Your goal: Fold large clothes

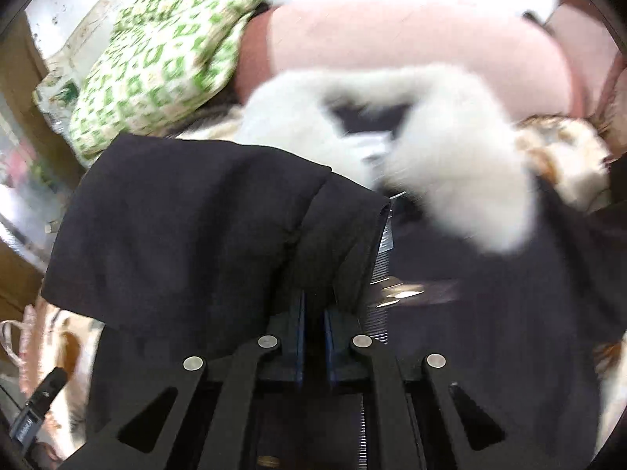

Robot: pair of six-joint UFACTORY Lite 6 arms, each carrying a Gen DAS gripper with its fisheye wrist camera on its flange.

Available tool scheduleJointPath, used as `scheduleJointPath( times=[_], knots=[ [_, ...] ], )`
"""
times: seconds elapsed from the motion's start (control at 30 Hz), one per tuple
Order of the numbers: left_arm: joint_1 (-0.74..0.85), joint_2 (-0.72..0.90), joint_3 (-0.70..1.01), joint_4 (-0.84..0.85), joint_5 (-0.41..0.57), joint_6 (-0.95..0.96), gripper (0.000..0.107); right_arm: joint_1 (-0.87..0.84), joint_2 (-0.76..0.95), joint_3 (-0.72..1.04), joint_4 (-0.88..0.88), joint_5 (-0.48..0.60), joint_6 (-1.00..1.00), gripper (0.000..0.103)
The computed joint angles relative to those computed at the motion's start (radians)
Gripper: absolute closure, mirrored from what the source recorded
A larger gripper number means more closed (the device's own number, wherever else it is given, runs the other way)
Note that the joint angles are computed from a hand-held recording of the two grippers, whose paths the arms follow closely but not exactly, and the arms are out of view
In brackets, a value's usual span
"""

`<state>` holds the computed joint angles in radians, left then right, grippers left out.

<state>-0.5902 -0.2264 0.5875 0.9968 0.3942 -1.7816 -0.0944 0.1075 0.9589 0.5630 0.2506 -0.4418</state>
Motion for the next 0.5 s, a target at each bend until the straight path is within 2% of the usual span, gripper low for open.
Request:
scheduleJointPath(
  times=[0.2, 0.37, 0.5],
  knots=[
    [-0.017, 0.039, 0.013, 0.015, 0.001, -0.023, 0.025, -0.223, -0.016, 0.007, -0.145, 0.038, 0.02, 0.095],
    [-0.057, 0.099, 0.04, 0.042, 0.014, -0.056, 0.025, -0.383, 0.084, 0.058, -0.107, 0.052, -0.076, 0.095],
    [-0.101, 0.173, 0.079, 0.046, 0.026, -0.055, 0.025, -0.395, 0.163, 0.057, -0.031, 0.022, -0.134, 0.095]
  ],
)
